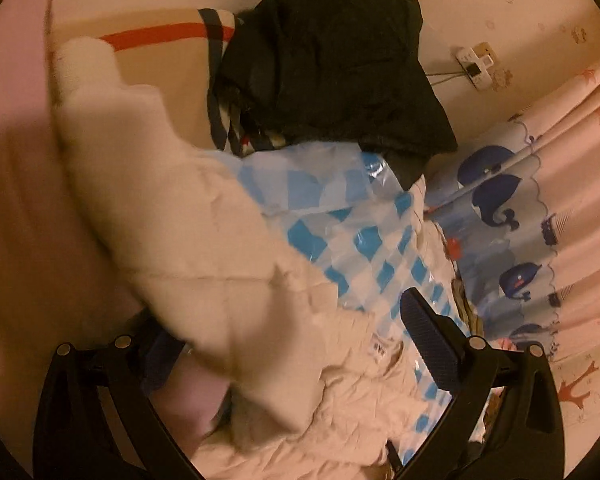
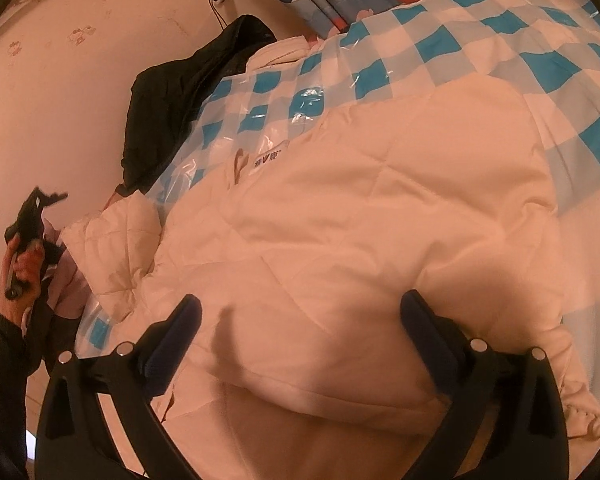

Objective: Fold large clothes

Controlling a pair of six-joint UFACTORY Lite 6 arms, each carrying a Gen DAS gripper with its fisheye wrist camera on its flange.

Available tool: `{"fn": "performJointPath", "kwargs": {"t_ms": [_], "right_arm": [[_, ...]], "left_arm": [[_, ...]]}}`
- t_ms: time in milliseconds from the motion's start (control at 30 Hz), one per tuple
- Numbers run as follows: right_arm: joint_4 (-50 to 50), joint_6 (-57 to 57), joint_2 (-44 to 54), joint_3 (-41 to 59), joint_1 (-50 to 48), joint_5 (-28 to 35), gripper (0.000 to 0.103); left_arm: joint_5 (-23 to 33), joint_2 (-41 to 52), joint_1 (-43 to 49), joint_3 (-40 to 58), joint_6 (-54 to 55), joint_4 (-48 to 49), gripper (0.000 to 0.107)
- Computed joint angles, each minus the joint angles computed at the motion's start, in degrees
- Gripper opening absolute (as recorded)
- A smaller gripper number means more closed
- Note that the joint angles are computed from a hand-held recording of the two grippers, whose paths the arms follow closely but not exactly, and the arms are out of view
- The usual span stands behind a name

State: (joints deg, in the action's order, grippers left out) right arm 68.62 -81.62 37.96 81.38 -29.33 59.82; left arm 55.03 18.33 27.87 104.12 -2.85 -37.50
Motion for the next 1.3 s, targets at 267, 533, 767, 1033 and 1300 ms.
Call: {"fn": "performJointPath", "kwargs": {"t_ms": [267, 533, 767, 1033, 1300], "right_arm": [[0.60, -1.24, -0.06, -0.48, -0.28, 0.17, 0.096], [1.23, -1.96, 0.45, -0.31, -0.69, 1.06, 0.096], [1.87, -2.15, 0.99, 0.10, -1.55, 2.97, 0.096], [4.64, -2.28, 2.43, 1.52, -4.50, 8.97, 0.096], [11.30, 7.63, 12.14, 12.44, -12.18, 26.41, 0.096]], "left_arm": [[-9.65, 3.91, 0.10, 2.99, -14.14, 13.54, 0.094], [-15.68, -4.75, -1.09, -5.37, 8.85, -0.72, 0.011], [-22.93, -17.22, -17.29, -14.09, 19.92, 0.18, 0.011], [-34.98, -13.86, -53.04, -18.41, -14.62, 48.13, 0.011], [-22.92, 14.55, -79.92, -7.30, -52.22, 94.60, 0.011]]}}
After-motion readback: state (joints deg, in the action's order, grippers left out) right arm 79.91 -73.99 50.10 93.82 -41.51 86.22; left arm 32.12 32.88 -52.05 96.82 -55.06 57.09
